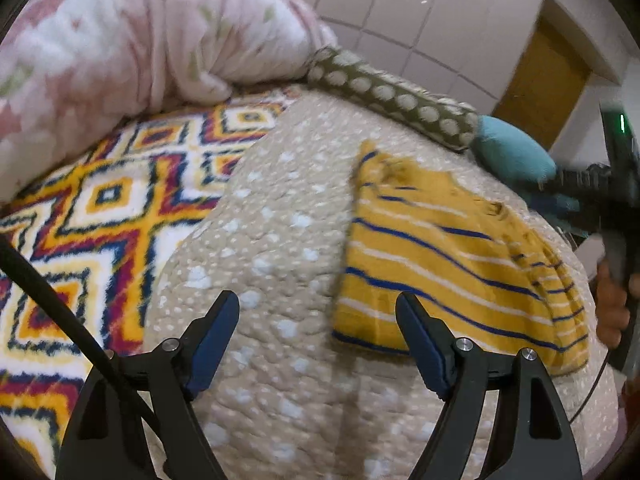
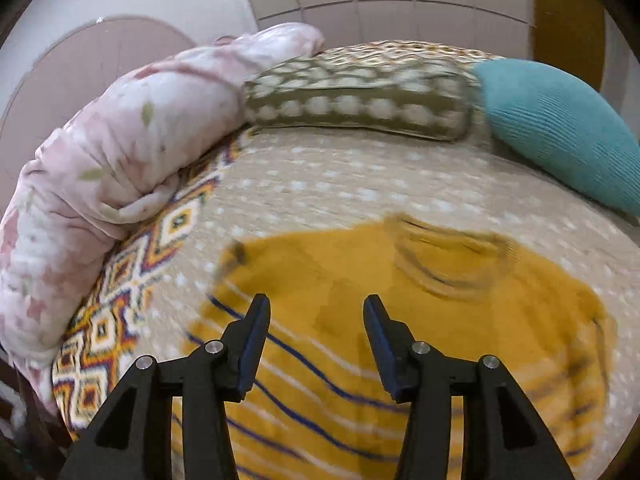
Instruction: Fold small clothes
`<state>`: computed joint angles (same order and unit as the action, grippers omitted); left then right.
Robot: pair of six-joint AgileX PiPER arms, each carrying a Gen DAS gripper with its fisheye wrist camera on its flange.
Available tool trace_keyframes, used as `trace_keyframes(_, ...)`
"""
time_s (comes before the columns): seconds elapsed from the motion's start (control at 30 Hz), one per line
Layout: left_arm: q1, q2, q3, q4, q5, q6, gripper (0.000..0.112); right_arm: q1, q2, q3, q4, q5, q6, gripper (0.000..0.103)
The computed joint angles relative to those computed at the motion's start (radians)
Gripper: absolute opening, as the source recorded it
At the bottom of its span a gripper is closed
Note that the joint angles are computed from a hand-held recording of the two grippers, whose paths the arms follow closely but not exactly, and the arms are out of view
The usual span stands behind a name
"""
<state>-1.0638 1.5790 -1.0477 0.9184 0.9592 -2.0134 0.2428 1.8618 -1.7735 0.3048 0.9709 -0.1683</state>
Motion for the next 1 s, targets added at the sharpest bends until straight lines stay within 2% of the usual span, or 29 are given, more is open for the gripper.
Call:
trace_keyframes(0.07,-0.021,0.029,-0.032,0.017,0.011,0.006,0.083,-0.105,-0.064,0.119,0.047,-0.019,-0.084,0.054)
trace_keyframes(0.17,-0.014,0.084,-0.084,-0.023,-0.018,0.076,0.083,-0.267,-0.095,0.236,0.096,-0.040,-0.178,0.054)
trace_keyframes(0.23,-0.003,0.116,-0.106,-0.052,-0.040,0.114,0.083,-0.371,-0.053,0.244,0.063,-0.063,-0.163,0.054)
trace_keyframes(0.27,-0.001,0.132,-0.118,-0.062,-0.037,0.130,0.083,-0.410,-0.025,0.233,0.027,-0.078,-0.135,0.050)
trace_keyframes(0.4,0.018,0.142,-0.113,-0.082,-0.063,0.136,0.083,-0.567,0.022,0.186,0.040,-0.092,-0.052,0.055)
trace_keyframes(0.47,0.028,0.137,-0.100,-0.089,-0.087,0.126,0.083,-0.612,0.003,0.194,0.072,-0.090,-0.064,0.055)
trace_keyframes(0.6,0.031,0.138,-0.098,-0.091,-0.089,0.129,0.083,-0.693,-0.118,0.291,0.279,-0.020,-0.261,0.055)
trace_keyframes(0.67,0.030,0.135,-0.093,-0.092,-0.088,0.129,0.083,-0.688,-0.199,0.362,0.341,0.004,-0.351,0.055)
trace_keyframes(0.77,0.038,0.133,-0.089,-0.096,-0.110,0.127,0.084,-0.658,-0.320,0.506,0.351,-0.003,-0.455,0.059)
trace_keyframes(0.83,0.065,0.118,-0.070,-0.107,-0.159,0.145,0.085,-0.652,-0.388,0.610,0.338,-0.053,-0.482,0.060)
trace_keyframes(0.93,0.130,0.099,-0.057,-0.140,-0.235,0.210,0.087,-0.673,-0.442,0.736,0.302,-0.174,-0.483,0.065)
trace_keyframes(1.0,0.177,0.098,-0.055,-0.156,-0.279,0.234,0.089,-0.725,-0.419,0.761,0.339,-0.176,-0.522,0.069)
